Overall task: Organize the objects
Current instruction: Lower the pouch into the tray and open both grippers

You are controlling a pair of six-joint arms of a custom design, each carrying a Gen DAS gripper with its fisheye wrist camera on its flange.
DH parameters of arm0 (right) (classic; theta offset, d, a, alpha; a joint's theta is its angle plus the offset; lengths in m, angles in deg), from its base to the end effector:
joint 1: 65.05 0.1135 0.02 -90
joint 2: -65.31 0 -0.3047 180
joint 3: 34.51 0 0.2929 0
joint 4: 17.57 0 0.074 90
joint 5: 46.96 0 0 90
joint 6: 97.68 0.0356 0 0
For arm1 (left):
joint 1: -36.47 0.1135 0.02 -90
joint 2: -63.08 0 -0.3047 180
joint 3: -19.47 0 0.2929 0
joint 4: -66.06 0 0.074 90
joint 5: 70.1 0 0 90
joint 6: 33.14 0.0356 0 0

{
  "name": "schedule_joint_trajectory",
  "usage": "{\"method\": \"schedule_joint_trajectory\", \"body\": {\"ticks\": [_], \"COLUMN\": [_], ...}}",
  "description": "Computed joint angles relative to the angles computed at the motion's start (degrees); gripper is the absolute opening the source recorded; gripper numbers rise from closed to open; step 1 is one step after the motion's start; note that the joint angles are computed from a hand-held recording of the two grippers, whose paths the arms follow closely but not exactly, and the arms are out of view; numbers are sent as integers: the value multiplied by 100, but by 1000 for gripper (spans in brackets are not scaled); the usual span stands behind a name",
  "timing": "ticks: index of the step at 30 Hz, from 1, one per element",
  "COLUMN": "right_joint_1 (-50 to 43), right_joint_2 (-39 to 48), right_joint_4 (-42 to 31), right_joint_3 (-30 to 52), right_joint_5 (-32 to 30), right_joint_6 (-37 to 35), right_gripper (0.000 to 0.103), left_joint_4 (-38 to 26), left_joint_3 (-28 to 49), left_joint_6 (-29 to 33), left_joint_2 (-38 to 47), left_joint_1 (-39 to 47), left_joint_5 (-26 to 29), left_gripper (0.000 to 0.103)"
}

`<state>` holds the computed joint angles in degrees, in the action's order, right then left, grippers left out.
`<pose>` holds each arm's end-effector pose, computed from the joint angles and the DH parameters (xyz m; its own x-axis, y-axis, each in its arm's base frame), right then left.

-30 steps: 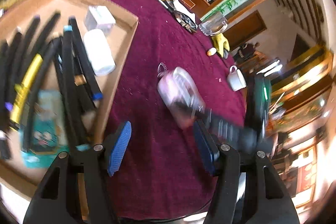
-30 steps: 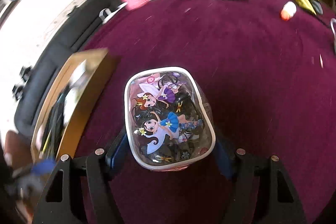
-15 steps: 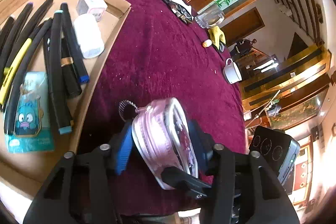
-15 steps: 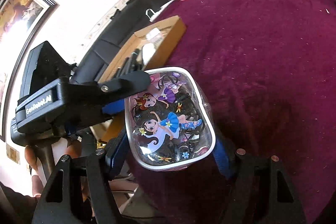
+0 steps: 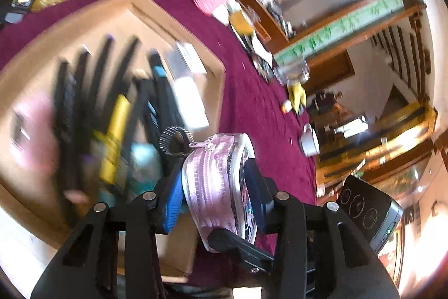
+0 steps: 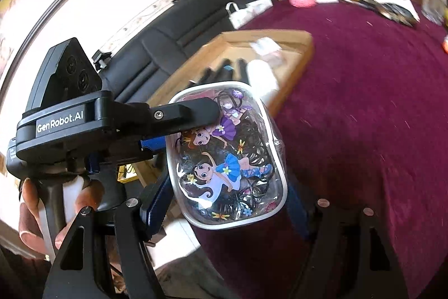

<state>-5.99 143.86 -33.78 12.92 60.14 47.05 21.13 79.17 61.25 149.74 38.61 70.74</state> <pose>0.1547 0.2378 0.1813 -0.8039 0.1766 -0.5679 -0.1056 0.8973 0.4285 0.2941 -0.0166 0.1932 -0.9304 0.0136 -0.3663 0.2893 0.6409 -0.7110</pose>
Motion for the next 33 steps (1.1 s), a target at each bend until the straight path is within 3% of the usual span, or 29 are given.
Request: {"method": "schedule_joint_trajectory", "body": {"ticks": [6, 10, 15, 22, 27, 31, 33], "right_joint_1": [-600, -607, -583, -579, -425, -351, -263], "right_joint_2": [1090, 1763, 1817, 1633, 1337, 1343, 1200], "right_joint_4": [281, -118, -225, -278, -194, -251, -198], "right_joint_3": [1010, 1740, 1759, 1555, 1350, 1283, 1171], "right_joint_5": [-617, -362, -358, -213, -10, -39, 77], "right_joint_6": [-719, -960, -939, -575, -441, -122, -13], "right_gripper": [70, 70, 71, 71, 71, 70, 70], "left_joint_4": [131, 101, 165, 724, 1434, 2410, 2645], "left_joint_3": [649, 1020, 1232, 923, 261, -706, -957], "left_joint_6": [-79, -32, -131, -145, -143, 161, 445], "left_joint_2": [641, 1148, 1578, 1286, 433, -820, -1155], "left_joint_1": [491, 590, 547, 463, 247, -337, -635], "left_joint_5": [-31, -6, -142, -863, -1723, -3456, -4177], "left_gripper": [40, 39, 41, 47, 70, 82, 82]}}
